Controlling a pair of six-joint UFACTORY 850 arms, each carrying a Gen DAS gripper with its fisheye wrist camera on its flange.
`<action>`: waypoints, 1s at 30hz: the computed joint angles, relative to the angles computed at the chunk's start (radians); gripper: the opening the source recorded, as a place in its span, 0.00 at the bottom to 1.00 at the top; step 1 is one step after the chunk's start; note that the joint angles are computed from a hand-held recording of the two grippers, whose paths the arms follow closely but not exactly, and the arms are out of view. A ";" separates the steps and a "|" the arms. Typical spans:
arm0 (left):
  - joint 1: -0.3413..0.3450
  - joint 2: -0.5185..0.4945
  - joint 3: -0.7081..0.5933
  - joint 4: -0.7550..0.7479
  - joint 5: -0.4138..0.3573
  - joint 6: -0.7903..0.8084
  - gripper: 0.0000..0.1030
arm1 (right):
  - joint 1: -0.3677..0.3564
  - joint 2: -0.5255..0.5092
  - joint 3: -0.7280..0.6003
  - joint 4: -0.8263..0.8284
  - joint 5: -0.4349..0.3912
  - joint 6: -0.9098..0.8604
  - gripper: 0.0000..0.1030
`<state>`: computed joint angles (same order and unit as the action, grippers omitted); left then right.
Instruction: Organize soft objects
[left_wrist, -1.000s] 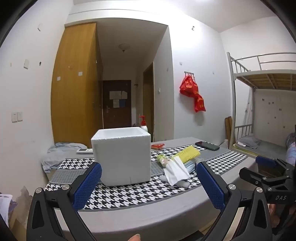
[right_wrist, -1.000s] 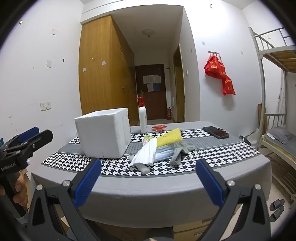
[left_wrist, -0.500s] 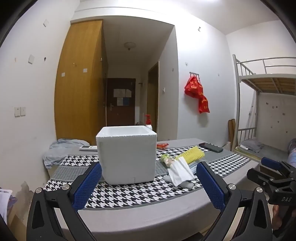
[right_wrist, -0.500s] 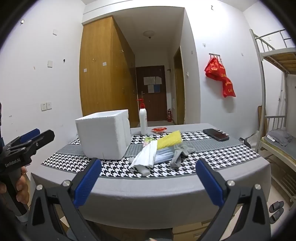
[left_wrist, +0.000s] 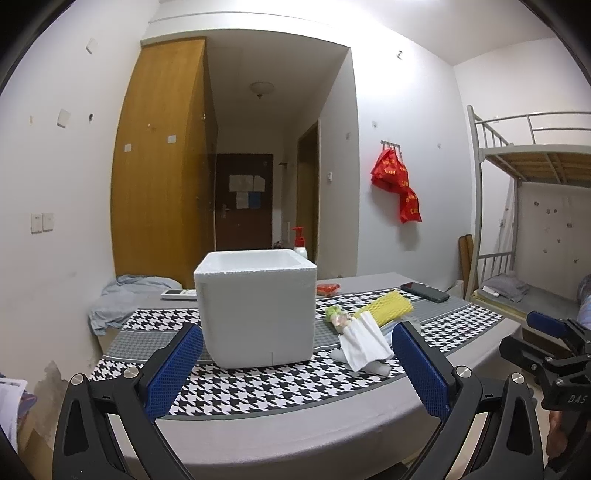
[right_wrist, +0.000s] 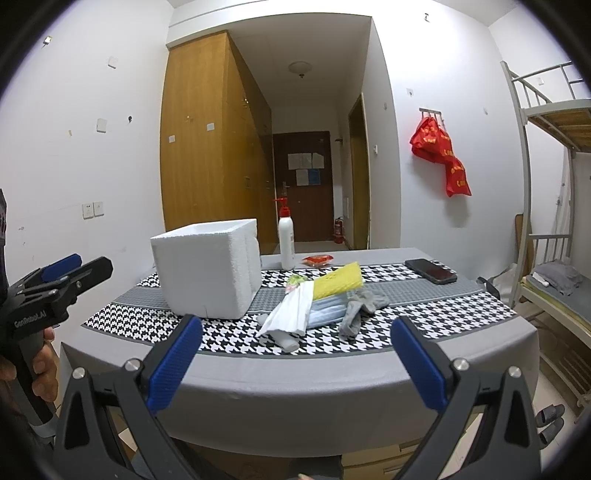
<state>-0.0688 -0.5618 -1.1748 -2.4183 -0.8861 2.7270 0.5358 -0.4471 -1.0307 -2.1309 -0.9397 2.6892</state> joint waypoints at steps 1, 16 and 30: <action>0.000 -0.001 0.000 -0.002 -0.001 0.004 0.99 | -0.001 -0.001 -0.001 -0.001 0.001 -0.001 1.00; -0.006 -0.014 -0.025 0.001 0.020 -0.007 0.99 | -0.022 -0.005 -0.017 -0.024 0.016 0.001 1.00; -0.016 -0.028 -0.054 0.013 0.046 -0.029 0.99 | -0.030 -0.002 -0.015 -0.032 0.015 0.004 1.00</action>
